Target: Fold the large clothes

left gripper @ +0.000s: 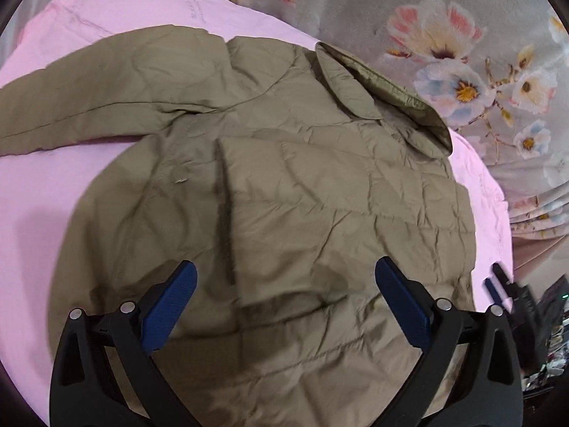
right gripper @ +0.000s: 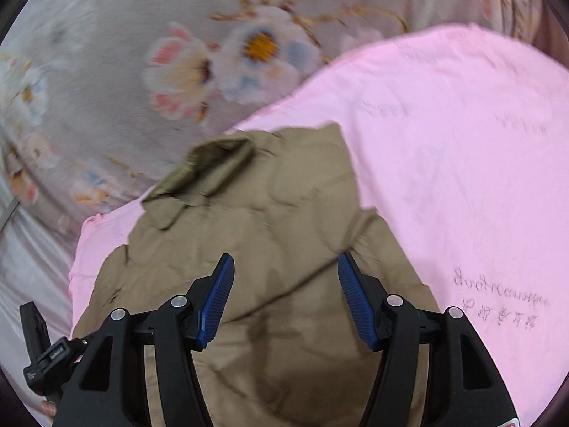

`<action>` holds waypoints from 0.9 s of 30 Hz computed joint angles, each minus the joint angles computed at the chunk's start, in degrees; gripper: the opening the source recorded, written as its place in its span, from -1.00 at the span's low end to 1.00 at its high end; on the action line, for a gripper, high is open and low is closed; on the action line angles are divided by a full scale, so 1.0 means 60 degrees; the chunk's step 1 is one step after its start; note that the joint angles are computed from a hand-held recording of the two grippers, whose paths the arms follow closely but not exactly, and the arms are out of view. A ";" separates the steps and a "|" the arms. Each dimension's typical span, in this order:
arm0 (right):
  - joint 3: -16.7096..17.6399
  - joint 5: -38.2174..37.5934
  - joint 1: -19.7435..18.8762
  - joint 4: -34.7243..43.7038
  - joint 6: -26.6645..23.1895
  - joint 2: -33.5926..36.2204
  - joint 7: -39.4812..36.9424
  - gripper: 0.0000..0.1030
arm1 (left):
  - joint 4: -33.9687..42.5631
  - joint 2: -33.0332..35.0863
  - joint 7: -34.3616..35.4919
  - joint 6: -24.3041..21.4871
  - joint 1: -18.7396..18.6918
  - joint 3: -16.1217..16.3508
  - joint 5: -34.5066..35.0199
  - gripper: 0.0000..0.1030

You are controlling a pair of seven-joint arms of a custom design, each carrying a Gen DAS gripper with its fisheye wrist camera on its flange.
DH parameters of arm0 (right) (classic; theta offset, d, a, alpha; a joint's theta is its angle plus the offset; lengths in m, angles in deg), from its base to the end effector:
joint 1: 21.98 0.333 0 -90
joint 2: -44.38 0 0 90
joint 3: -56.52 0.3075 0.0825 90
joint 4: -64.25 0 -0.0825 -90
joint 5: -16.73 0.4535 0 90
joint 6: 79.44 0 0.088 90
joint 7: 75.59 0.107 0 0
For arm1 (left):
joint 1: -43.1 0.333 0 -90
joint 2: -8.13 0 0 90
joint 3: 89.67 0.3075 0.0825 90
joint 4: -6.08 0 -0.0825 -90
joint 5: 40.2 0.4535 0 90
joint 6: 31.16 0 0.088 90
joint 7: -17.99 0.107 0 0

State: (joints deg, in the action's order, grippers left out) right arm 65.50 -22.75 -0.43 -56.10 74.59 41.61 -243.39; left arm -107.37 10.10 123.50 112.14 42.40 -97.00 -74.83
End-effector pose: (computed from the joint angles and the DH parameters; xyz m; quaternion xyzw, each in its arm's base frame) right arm 0.5393 0.3429 0.4664 -0.3824 0.8431 -0.1156 0.3600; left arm 0.6594 -0.0886 0.4630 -0.6658 0.6709 -0.3260 0.0196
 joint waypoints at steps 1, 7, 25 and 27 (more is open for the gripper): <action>-0.0101 0.0296 -0.0061 -0.0128 0.0392 0.0102 -0.0061 0.17 | 0.0148 0.0156 -0.0172 0.0051 -0.0032 -0.0017 0.0198 0.90; -0.0493 0.0842 -0.0217 0.0183 0.1496 0.0845 -0.0206 -0.13 | 0.1054 0.0959 -0.1321 0.0096 -0.0098 -0.0069 0.1756 -0.58; -0.0647 0.0454 0.0728 0.2140 -0.1923 0.1991 -0.1955 -0.87 | 0.0396 0.1515 -0.3245 0.3426 -0.0632 0.0282 0.6088 -0.76; -0.0692 0.0447 0.0855 0.2349 -0.2317 0.2117 -0.2169 -0.87 | 0.0197 0.1431 -0.3291 0.3609 -0.0514 0.0184 0.6134 -0.74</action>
State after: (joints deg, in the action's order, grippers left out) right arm 61.35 -20.06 4.70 -42.01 60.68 54.31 -256.40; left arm -106.18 18.69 103.75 133.79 39.32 -95.89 -38.03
